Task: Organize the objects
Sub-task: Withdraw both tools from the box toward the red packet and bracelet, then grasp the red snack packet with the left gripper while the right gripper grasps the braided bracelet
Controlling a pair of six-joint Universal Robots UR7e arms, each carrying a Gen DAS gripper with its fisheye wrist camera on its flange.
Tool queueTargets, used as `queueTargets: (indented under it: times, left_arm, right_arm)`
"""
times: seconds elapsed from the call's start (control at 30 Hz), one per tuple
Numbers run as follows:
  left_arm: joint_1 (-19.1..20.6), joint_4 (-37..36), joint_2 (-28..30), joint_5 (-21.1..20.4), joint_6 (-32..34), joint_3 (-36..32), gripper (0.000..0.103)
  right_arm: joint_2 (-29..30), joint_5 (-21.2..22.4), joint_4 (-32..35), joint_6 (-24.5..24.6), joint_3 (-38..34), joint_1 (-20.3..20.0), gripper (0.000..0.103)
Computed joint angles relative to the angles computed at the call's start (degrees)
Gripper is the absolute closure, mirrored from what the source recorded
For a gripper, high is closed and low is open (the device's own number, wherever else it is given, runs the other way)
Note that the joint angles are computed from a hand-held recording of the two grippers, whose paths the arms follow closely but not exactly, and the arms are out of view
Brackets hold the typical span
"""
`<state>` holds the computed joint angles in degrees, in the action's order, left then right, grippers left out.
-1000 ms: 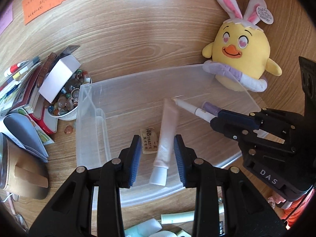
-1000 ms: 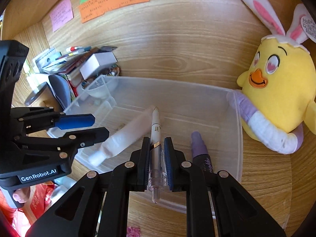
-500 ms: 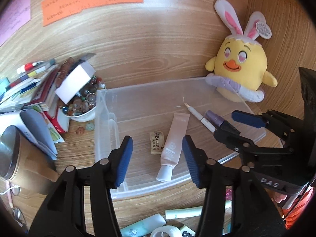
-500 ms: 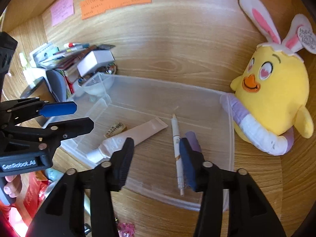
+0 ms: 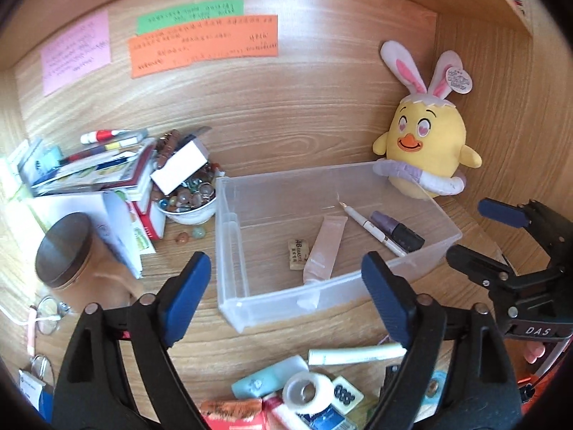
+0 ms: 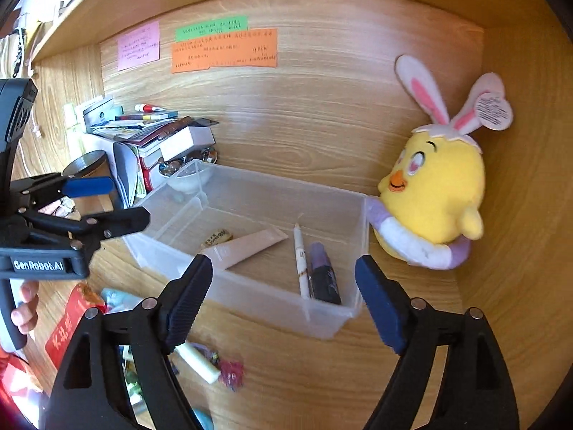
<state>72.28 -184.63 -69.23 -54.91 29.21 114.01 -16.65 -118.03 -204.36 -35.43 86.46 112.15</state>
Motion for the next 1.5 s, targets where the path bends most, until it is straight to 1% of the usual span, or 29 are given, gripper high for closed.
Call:
queueTargets:
  times: [0.1,0.2,0.23,0.37,0.57,0.7,0.77,0.9,1.07,1.17,1.23,1.3,1.4,1.43,1.47,1.5]
  left_arm:
    - [-0.28,-1.76,-1.78,0.1,0.73,2.48,0.006]
    - [-0.64,-3.84,-3.64,0.86,1.74,5.34,0.004]
    - [-0.75,-4.8,-4.28,1.32,2.2,6.42,0.002]
    - [-0.94,-6.32,-6.31,3.43,2.21,9.69,0.001]
    - [0.32,-4.75,-7.87,6.87,-0.66,12.27,0.001]
    - [1.72,-3.63,-8.39,7.61,-2.52,13.62,0.001]
    - [2.44,-2.07,-8.68,7.45,-3.89,13.95,0.001]
    - [3.93,1.75,-9.24,6.38,-6.95,14.0,0.001]
    - [5.22,3.12,-9.02,6.19,-8.71,14.09,0.001]
    - [5.77,3.49,-8.42,6.4,-9.05,13.86,0.001]
    - [6.21,4.7,-8.17,6.06,-9.33,13.22,0.001]
    - [6.61,6.03,-7.97,5.78,-9.68,12.57,0.001]
    - [7.19,6.84,-7.61,5.52,-9.75,11.66,0.001]
    - [7.46,7.36,-7.49,5.26,-10.16,11.22,0.001]
    - [7.68,7.82,-7.42,4.97,-10.55,10.85,0.001]
    - [8.01,8.54,-7.41,4.31,-11.07,10.42,0.001]
  right_arm:
    - [-0.28,-1.01,-3.13,-0.43,2.0,0.19,0.023]
    - [-0.7,-2.14,-6.47,-1.42,4.08,0.4,0.023]
    - [-0.98,-2.16,-6.92,-1.34,4.71,0.37,0.023]
    - [-2.85,-2.05,-8.01,0.39,8.85,-0.15,0.021]
    - [-3.2,-3.93,-9.25,2.01,13.09,-0.75,0.019]
    - [-3.4,-4.5,-8.22,3.96,15.15,-1.37,0.019]
    - [-3.73,-4.36,-7.0,5.16,16.04,-1.74,0.019]
    - [-3.54,-5.59,-5.65,6.08,16.96,-2.01,0.019]
    - [-3.89,-5.6,-3.16,8.86,18.86,-2.64,0.019]
    - [-3.62,-6.3,-3.32,9.22,19.35,-2.73,0.019]
    - [-3.3,-6.78,-4.4,8.71,19.34,-2.86,0.019]
    - [-3.37,-7.4,-4.64,9.45,19.33,-3.26,0.019]
    - [-4.41,-5.98,-4.05,11.19,20.19,-4.14,0.021]
    - [-4.59,-5.68,-4.11,11.55,20.32,-4.36,0.028]
    - [-4.71,-5.59,-3.98,11.88,20.37,-4.52,0.032]
    - [-4.99,-5.16,-3.23,12.3,20.46,-4.81,0.041]
